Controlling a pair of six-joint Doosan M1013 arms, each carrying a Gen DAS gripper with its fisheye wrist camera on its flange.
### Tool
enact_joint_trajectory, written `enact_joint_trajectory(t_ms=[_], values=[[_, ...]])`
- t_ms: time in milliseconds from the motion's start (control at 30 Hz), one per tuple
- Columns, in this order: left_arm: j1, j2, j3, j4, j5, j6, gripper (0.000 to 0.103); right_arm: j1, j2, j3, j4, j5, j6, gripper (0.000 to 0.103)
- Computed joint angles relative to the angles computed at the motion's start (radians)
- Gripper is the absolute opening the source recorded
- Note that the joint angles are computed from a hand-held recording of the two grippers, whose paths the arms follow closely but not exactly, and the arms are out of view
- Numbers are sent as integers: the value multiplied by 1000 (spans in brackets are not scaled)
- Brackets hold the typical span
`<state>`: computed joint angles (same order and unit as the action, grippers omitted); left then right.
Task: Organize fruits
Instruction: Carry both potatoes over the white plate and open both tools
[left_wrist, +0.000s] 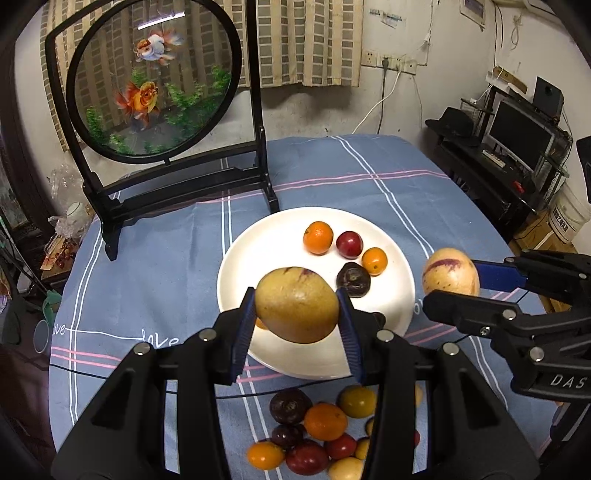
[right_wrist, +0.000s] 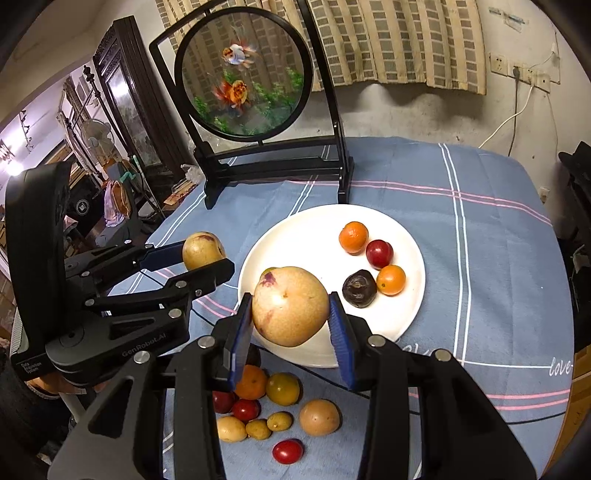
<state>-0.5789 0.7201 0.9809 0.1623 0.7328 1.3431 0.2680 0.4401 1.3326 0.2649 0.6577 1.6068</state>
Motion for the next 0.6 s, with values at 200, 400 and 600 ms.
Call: enact_joint_trajectory(t_ms=[200, 400, 600], values=[[4, 27, -29, 1, 32, 4, 43, -11, 33, -30, 24, 29, -21, 40], [11, 58, -65, -10, 71, 6, 44, -17, 58, -54, 23, 51, -27, 40], [16, 85, -95, -15, 95, 10, 44, -23, 81, -74, 21, 72, -27, 40]])
